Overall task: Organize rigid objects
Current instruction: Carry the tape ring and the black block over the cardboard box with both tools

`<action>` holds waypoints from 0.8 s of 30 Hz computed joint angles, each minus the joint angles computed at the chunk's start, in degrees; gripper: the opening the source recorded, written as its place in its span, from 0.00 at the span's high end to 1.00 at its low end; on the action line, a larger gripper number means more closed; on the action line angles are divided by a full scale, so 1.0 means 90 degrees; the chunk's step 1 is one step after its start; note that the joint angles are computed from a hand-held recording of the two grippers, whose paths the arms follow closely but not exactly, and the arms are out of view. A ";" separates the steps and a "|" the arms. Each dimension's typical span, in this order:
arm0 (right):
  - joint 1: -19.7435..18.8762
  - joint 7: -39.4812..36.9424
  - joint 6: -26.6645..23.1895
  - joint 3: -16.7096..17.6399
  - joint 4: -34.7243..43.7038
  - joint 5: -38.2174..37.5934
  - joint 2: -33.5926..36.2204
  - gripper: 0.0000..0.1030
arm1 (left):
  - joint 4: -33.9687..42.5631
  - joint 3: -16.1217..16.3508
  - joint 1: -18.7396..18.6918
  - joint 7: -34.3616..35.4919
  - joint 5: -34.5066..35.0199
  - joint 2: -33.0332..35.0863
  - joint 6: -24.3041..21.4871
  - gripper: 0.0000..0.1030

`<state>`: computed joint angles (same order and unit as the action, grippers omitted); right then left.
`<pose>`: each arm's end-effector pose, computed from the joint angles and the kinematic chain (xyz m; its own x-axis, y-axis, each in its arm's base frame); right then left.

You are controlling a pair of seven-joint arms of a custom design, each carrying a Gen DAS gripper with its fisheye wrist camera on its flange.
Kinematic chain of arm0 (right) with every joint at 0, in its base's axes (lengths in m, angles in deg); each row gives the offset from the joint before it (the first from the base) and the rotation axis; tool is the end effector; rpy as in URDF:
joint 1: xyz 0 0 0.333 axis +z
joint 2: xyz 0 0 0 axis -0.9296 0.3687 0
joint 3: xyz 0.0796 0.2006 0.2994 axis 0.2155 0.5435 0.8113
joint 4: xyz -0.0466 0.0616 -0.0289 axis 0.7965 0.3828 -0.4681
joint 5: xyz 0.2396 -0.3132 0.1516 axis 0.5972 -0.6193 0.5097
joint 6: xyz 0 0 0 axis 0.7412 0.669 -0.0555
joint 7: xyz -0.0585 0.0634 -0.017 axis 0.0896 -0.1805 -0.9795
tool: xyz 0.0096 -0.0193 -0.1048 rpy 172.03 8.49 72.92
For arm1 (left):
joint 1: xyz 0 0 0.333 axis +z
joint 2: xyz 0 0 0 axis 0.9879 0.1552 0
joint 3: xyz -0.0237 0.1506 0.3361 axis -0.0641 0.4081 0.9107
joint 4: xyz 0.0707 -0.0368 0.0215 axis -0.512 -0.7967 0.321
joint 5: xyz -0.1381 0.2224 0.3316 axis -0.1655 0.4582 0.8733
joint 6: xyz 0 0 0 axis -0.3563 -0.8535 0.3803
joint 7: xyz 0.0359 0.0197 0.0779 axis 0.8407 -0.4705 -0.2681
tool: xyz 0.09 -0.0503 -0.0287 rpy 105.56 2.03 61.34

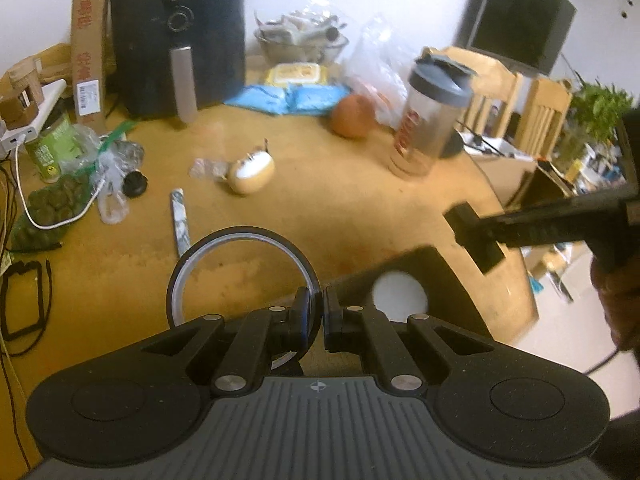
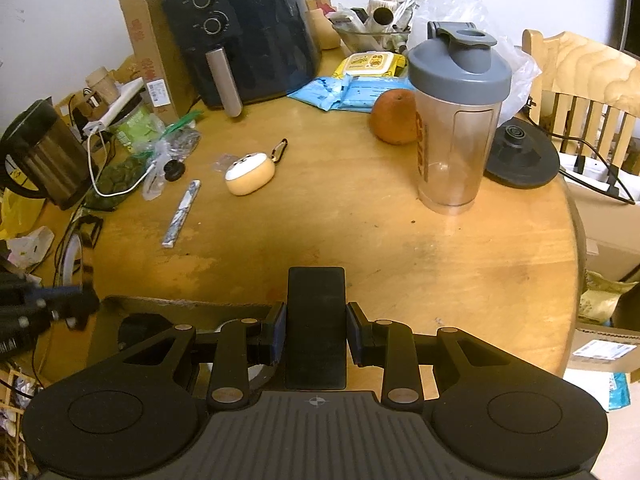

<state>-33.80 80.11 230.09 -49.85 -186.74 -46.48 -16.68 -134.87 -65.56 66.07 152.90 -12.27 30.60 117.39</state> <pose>0.5520 0.4417 0.4213 0.1117 -0.9653 -0.2360 -0.8706 0.0195 -0.4917 0.5342 -0.2961 0.4307 -0.3914 -0.9127 0.1170 -0.7635 0.2512 -0.5949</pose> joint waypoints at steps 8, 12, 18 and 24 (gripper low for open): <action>0.0106 0.0137 0.0159 -0.0003 -0.0163 -0.0133 -0.0135 0.67 | -0.0268 -0.0062 -0.0119 0.0326 0.0047 -0.0187 -0.0087 0.87; 0.0124 0.0120 0.0182 0.0047 -0.0209 -0.0150 -0.0181 0.67 | -0.0539 -0.0009 -0.0213 -0.0023 0.0381 -0.0357 0.0105 0.50; 0.0168 0.0121 0.0207 0.0102 -0.0267 -0.0146 -0.0234 0.67 | -0.0910 -0.0071 -0.0234 -0.0144 -0.0152 -0.0670 0.0259 0.48; 0.0196 0.0028 0.0182 0.0204 -0.0267 -0.0047 -0.0238 0.67 | -0.1193 -0.0009 -0.0196 -0.1191 0.0304 -0.0888 0.0334 0.48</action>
